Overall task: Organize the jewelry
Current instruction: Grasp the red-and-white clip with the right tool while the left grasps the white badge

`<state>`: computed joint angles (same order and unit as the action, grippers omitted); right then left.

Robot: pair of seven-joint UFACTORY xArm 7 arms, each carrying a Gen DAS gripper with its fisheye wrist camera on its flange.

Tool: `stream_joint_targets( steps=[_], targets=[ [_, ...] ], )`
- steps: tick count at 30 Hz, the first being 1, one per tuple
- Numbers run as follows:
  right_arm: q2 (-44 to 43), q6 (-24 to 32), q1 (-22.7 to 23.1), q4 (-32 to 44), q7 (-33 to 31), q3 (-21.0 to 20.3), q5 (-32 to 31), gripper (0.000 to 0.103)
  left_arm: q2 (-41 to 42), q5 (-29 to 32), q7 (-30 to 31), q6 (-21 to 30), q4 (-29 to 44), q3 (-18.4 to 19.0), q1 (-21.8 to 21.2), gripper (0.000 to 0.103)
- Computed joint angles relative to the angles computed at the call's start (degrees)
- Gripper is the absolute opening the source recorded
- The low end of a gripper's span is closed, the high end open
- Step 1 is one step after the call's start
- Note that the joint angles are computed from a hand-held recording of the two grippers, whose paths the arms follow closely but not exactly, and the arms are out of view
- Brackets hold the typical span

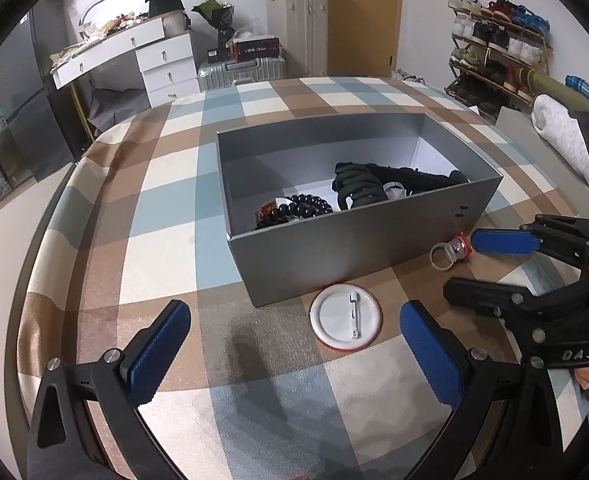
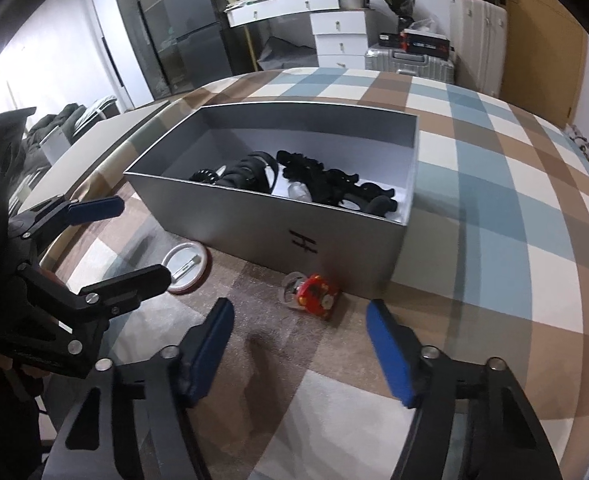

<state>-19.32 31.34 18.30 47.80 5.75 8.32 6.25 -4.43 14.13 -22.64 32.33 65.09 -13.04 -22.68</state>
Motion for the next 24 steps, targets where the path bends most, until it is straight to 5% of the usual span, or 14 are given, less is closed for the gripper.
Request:
stream_joint_targets(
  steps=[13, 24],
  targets=[
    [0.54, -1.7, -0.63, -0.21, 1.75, 1.14, -3.22, 0.02, 0.8, -0.57, 0.15, 1.53, 0.38, 0.01, -0.55, 0.102],
    [-1.02, -3.51, 0.31, -0.69, 0.38, 0.91, -3.45, 0.012, 1.47, -2.87, 2.71, 1.94, 0.79, 0.09, -1.18, 0.102]
  ],
)
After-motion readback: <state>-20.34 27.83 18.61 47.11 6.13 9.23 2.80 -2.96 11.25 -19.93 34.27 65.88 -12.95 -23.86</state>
